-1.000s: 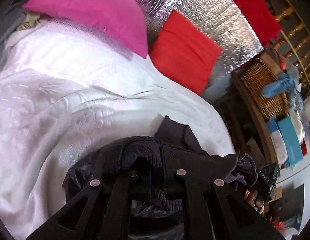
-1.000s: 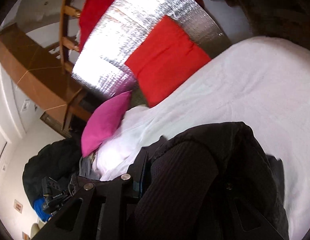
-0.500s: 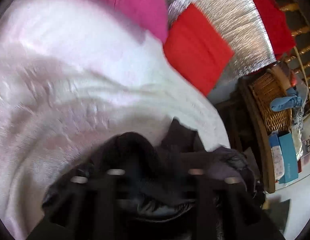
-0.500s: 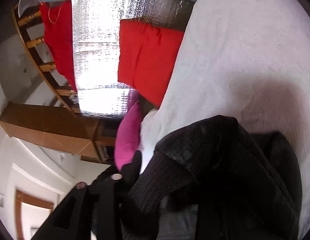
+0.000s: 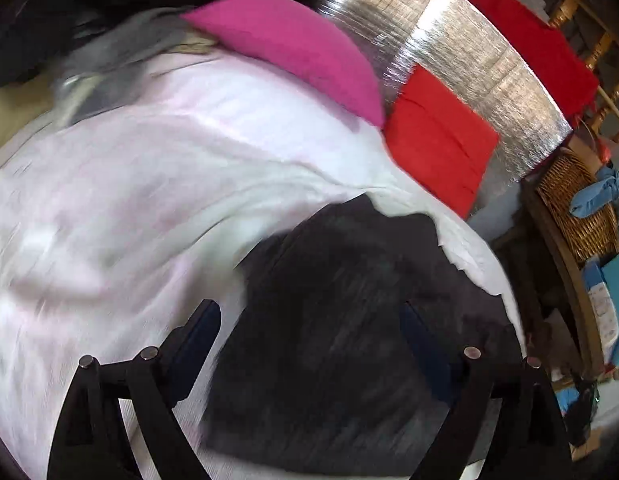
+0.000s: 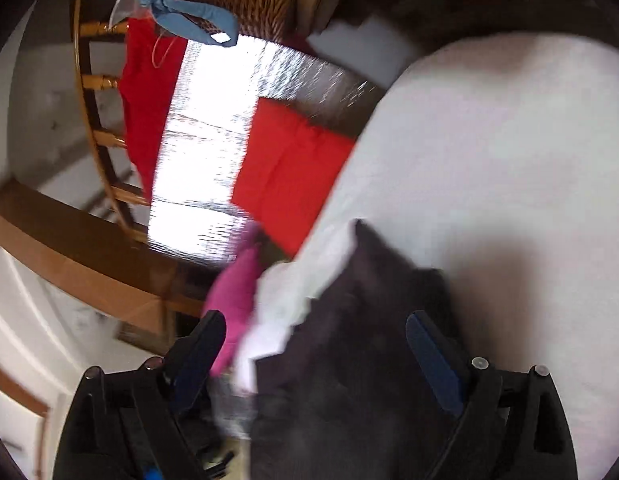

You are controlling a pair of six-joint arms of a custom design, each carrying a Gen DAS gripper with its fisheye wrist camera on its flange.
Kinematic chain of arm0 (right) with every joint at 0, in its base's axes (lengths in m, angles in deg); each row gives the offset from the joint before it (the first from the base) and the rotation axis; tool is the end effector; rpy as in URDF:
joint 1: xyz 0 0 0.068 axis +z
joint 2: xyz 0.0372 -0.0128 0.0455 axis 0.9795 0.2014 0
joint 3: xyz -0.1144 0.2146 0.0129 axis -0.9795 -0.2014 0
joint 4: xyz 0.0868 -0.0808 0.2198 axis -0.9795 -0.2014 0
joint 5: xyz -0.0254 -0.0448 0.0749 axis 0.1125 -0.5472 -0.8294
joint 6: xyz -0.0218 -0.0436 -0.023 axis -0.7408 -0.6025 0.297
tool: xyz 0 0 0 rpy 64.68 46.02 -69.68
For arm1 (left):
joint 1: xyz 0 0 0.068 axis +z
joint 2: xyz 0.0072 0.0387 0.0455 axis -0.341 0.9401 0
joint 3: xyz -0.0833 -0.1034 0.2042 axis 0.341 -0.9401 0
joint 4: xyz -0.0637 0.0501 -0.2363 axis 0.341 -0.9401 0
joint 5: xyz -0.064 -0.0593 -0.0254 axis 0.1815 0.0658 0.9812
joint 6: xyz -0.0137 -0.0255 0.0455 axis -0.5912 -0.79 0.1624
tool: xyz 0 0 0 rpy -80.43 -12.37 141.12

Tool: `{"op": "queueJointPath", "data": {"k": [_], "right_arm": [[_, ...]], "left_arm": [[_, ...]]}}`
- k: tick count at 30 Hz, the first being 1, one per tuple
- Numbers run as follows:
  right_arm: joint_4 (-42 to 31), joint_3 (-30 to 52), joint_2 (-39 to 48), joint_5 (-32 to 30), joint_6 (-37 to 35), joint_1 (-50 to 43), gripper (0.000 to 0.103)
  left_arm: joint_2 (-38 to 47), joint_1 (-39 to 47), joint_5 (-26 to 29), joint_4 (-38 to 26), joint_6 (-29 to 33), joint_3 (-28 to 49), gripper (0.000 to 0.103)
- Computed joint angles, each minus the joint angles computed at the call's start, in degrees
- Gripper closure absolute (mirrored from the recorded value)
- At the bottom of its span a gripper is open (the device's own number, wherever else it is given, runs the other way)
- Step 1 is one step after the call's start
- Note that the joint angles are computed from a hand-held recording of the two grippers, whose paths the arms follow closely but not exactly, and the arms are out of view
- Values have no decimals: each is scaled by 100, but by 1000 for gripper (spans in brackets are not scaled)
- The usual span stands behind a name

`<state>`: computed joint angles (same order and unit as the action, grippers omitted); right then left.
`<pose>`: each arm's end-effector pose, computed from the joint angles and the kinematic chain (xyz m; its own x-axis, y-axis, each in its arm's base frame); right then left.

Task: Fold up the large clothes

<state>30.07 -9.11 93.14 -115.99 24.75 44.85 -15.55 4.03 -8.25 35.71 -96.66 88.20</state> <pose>0.2774 -0.1477 0.1472 -0.5723 0.7531 -0.3246 0.0908 0.4517 0.8876 0.1535 0.0521 0.2109 -0.6676 -0.5228 -0.5300 -0.2938 0.8392 -0.4577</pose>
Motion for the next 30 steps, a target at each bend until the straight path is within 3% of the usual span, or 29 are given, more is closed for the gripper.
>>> {"op": "queueJointPath", "data": {"k": [5,8,11,12,13,18,21,24,30], "right_arm": [[-1299,-174,-622,813,-1049,171,10],[-1569,-295,-874,2162,-1730,698,11],[-1626,-239,-470,2893,-2157,1003,26],[-1704,-109,-253,2916,-2221,1078,42],[-1828,77,78,2785,-2267,1126,49],[-1801,15,-251,3205,-2196,1262,60],[-1797,202,183,3180,-2279,1266,60],[-1980,326,305,2783,-2164,1038,55],[-2456,-35,-652,1561,-2332,174,38]], "left_arm": [[41,-81,-1136,-22,-202,-315,12],[365,-79,-1231,269,-163,-497,12],[986,-279,-1157,787,-297,-517,12],[1016,-364,-1212,882,-301,-531,12],[1105,-531,-1392,983,-304,-510,12],[1723,-1171,-2335,1444,-455,-472,9],[1712,-1424,-2695,1424,-465,-484,8],[1494,-1062,-2285,1024,-501,-382,8],[-594,-1441,-2498,-90,-480,-496,8]]}}
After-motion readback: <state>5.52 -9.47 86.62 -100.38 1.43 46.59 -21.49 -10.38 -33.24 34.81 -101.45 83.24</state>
